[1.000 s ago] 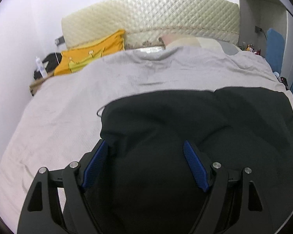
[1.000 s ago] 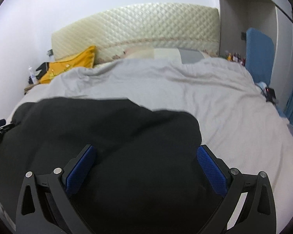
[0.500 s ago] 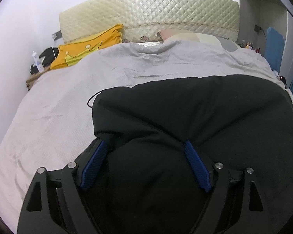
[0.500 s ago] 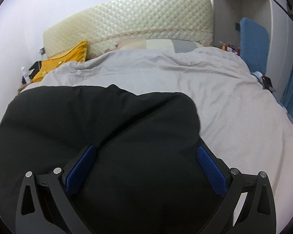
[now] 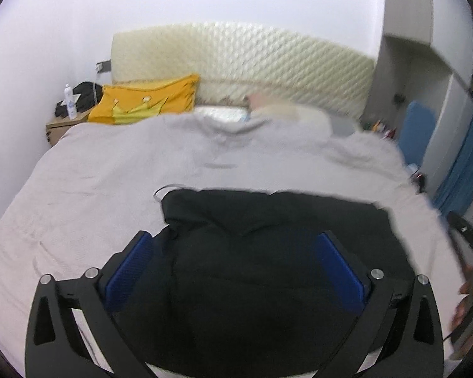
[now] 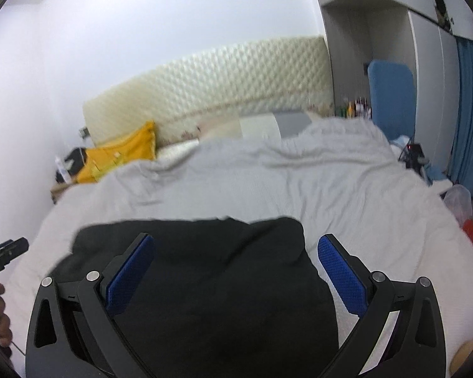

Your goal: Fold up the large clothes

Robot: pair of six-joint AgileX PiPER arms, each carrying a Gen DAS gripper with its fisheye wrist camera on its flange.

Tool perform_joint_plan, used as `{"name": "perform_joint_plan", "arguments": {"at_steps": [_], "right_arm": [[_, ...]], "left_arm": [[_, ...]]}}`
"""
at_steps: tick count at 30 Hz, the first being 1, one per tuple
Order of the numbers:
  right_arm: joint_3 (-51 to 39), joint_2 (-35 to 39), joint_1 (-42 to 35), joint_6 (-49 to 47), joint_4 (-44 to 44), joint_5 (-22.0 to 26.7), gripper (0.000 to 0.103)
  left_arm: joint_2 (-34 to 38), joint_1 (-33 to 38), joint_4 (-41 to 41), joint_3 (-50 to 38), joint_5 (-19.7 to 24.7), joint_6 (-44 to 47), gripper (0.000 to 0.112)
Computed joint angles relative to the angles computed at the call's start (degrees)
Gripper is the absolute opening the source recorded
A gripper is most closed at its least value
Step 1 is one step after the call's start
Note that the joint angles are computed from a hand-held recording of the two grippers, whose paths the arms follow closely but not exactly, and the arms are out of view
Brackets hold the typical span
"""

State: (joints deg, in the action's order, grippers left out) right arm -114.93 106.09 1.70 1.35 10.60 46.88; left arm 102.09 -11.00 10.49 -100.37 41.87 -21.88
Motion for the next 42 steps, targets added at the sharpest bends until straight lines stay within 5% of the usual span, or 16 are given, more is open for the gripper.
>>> {"name": "perform_joint_plan", "arguments": {"at_steps": [13, 24, 42], "right_arm": [[3.97, -21.88, 3.91, 3.57, -1.62, 5.63, 0.103], [13.92, -35.34, 16.66, 12.82, -14.64, 7.75, 0.103], [27.00, -44.88, 40.83, 34.40, -38.48, 15.55, 0.103]], "left_arm": [[-16.27, -6.30, 4.45, -0.98, 12.91, -2.01, 0.103], [-27.45, -15.36, 13.20, 6.66, 17.75, -8.10, 0.103], [-38.33, -30.82, 24.58, 21.15, 24.15, -21.50, 0.103]]}}
